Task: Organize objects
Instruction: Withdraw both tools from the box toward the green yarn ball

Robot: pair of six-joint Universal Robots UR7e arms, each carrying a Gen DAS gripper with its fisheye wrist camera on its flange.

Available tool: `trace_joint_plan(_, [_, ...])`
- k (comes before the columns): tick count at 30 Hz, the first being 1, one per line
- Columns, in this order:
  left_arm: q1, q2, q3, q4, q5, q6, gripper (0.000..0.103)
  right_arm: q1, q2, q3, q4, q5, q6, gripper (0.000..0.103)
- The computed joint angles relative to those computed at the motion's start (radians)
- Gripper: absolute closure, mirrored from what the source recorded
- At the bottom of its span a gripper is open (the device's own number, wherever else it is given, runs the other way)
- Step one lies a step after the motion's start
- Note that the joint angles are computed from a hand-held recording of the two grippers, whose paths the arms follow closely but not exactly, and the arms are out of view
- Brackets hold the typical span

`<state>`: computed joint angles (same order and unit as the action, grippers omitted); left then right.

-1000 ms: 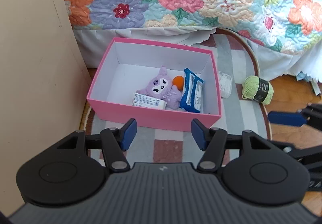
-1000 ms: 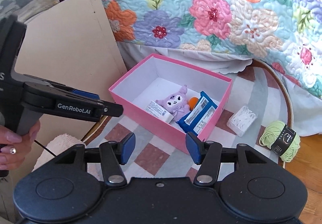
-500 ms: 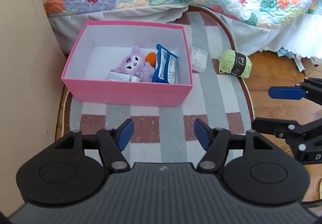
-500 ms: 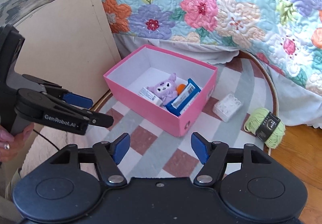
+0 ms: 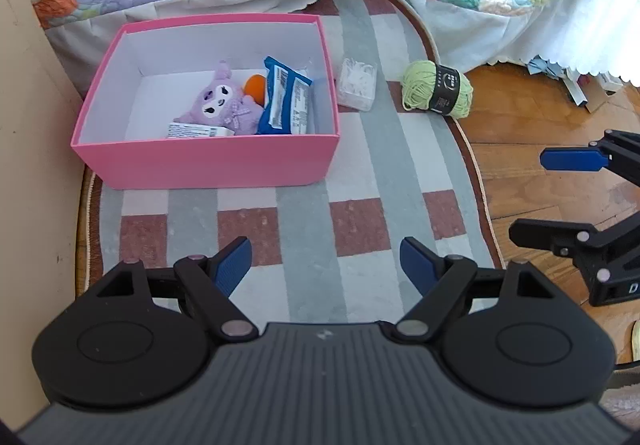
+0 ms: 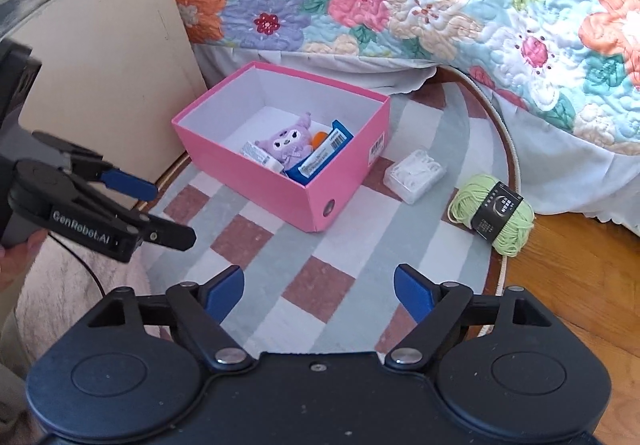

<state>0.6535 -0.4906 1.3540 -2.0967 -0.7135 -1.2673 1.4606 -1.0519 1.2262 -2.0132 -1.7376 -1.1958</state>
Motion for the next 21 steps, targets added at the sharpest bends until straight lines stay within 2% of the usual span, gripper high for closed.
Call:
trace_joint_plan(5, [0.011, 0.030, -0.031, -0.030, -0.001, 0.022, 0.022, -0.011, 0.005, 0.005, -0.044, -0.020, -0.022, 0.009])
trace_joint_plan(7, [0.019, 0.038, -0.018, -0.126, 0.001, 0.071, 0.022, -0.020, 0.007, 0.013, -0.081, -0.015, -0.025, 0.007])
trace_joint_plan(8, [0.025, 0.041, -0.011, -0.168, -0.004, 0.091, 0.022, -0.027, 0.007, 0.012, -0.089, -0.003, -0.027, 0.007])
trace_joint_plan(11, [0.035, 0.050, -0.018, -0.175, 0.020, 0.068, 0.022, -0.047, 0.011, 0.006, -0.100, 0.040, -0.029, 0.007])
trace_joint_plan(14, [0.040, 0.069, -0.056, -0.114, 0.048, 0.043, 0.022, -0.062, 0.007, 0.020, -0.146, 0.075, -0.047, 0.007])
trace_joint_plan(17, [0.044, 0.092, -0.091, -0.092, 0.073, 0.073, 0.022, -0.076, 0.005, 0.039, -0.212, 0.118, -0.066, 0.007])
trace_joint_plan(21, [0.055, 0.123, -0.115, -0.213, 0.084, 0.160, 0.018, -0.091, 0.026, 0.038, -0.298, 0.149, -0.075, 0.007])
